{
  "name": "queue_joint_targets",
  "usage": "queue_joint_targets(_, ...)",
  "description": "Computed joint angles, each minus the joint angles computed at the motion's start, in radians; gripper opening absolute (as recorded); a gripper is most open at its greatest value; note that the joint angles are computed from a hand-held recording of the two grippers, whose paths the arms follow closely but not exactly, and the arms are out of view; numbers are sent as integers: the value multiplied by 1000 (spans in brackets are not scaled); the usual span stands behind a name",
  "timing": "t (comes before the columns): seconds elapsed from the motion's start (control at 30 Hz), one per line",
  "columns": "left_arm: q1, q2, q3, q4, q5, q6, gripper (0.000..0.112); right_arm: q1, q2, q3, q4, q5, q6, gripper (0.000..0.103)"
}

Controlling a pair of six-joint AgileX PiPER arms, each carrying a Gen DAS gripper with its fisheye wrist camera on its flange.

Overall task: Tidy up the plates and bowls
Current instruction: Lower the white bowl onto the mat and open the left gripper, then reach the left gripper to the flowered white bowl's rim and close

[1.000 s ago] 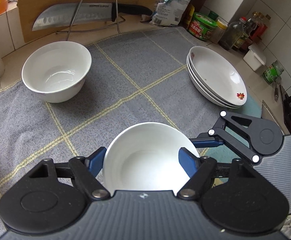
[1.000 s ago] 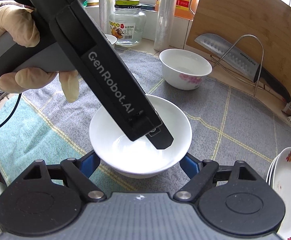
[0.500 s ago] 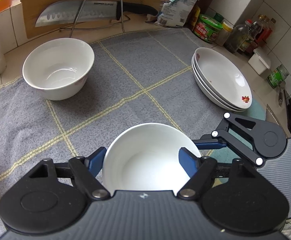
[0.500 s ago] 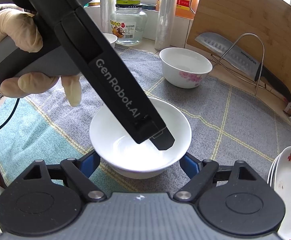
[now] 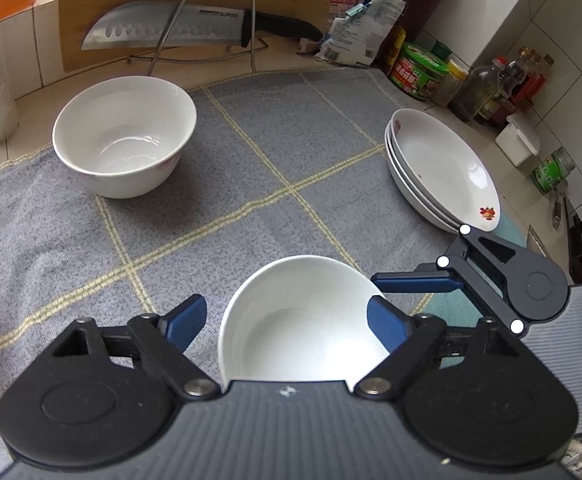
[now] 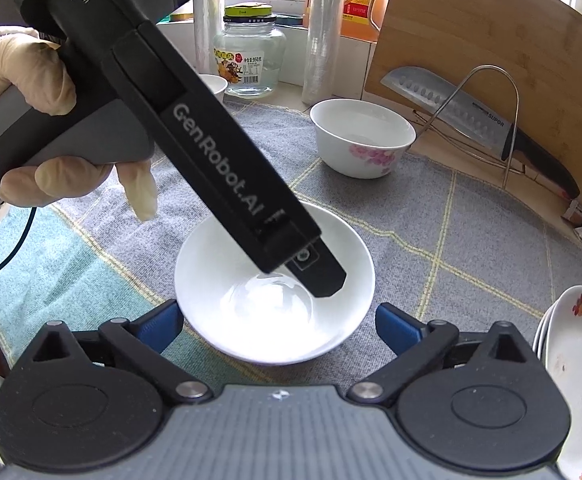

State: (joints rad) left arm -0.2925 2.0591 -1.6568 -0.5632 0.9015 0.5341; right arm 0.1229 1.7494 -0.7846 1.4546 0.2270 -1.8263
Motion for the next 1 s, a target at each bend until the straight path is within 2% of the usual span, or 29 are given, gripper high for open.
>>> queue_joint_targets(0.07, 3, -18, 25, -6, -34, 1, 94, 1, -1, -2, -25, -1, 28, 103)
queue_joint_targets(0.3, 19, -74, 83, -4, -110, 0, 99, -10, -23, -9, -102, 34, 112, 103)
queue_joint_targets(0.4, 19, -100, 112, 26, -155, -19, 100, -27, -35, -29, -159, 65, 180, 103)
queue_joint_targets(0.6, 41, -124, 124, 73, -191, -60, 100, -49, -28, -75, -198, 83, 211, 103)
queue_joint_targets(0.9, 69, -98, 49, 179, -231, -103, 101, -78, 40, -198, -292, 104, 279, 103)
queue_joint_targets(1.0, 75, -88, 45, 200, -288, -66, 101, -79, 72, -242, -321, 104, 313, 103)
